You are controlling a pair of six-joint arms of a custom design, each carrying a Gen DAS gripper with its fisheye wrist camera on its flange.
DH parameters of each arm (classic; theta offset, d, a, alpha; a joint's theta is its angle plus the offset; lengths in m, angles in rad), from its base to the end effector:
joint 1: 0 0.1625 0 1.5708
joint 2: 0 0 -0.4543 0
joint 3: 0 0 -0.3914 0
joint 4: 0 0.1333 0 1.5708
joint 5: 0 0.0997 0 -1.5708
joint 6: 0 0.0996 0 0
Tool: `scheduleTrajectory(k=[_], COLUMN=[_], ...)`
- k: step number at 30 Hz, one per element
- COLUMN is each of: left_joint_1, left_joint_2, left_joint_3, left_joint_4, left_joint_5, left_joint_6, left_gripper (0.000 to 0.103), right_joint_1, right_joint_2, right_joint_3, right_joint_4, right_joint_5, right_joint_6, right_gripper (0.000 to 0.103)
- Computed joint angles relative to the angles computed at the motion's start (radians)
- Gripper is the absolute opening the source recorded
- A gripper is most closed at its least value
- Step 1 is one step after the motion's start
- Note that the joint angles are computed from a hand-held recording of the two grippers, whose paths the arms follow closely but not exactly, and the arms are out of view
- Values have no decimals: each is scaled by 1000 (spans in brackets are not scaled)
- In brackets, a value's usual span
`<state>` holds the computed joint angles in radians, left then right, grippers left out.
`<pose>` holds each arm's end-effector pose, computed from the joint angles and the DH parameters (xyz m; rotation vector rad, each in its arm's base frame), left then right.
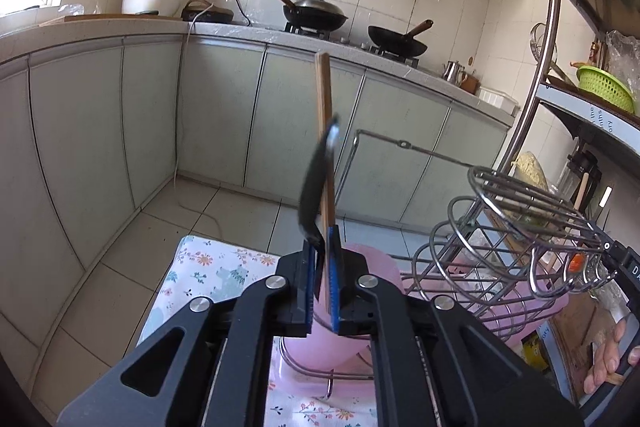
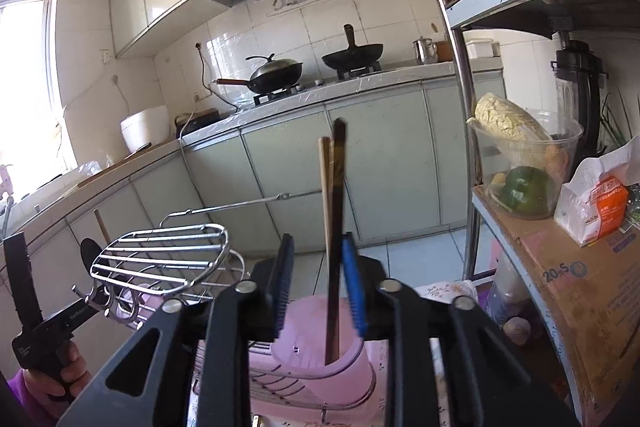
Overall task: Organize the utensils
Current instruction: 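Lift the spoon and dark chopstick and carry both over the pink cup, then lower the spoon and chopstick into the pink cup and open both tools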
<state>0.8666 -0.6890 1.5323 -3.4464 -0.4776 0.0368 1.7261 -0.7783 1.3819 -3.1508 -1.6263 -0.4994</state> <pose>-0.2851 -0.6781 0.2211 0.0798 2.0965 -1.4585 0.2475 -0.7548 0.2862 0.8006 -2.4772 1.3496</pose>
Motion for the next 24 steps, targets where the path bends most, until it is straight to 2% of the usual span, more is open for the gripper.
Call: scheduleTrajectory(k=[2,7,24], left_joint_1=[1,1,-31], left_joint_2=[-13,-42,-92], left_joint_3=[12,46,131], left_joint_4=[37,92,146], left_joint_5=[-1,-8,-5], left_joint_6=[-48,-134,-211], left_gripper=[16,21,23], right_joint_1=[-2,-4,-14], right_joint_2=[-6,-19,-79], right_joint_3=[9,27,96], right_joint_4=[7,9,18], right_joint_5=[11,20,45], right_joint_6=[1,6,30], right_gripper=[37,38,38])
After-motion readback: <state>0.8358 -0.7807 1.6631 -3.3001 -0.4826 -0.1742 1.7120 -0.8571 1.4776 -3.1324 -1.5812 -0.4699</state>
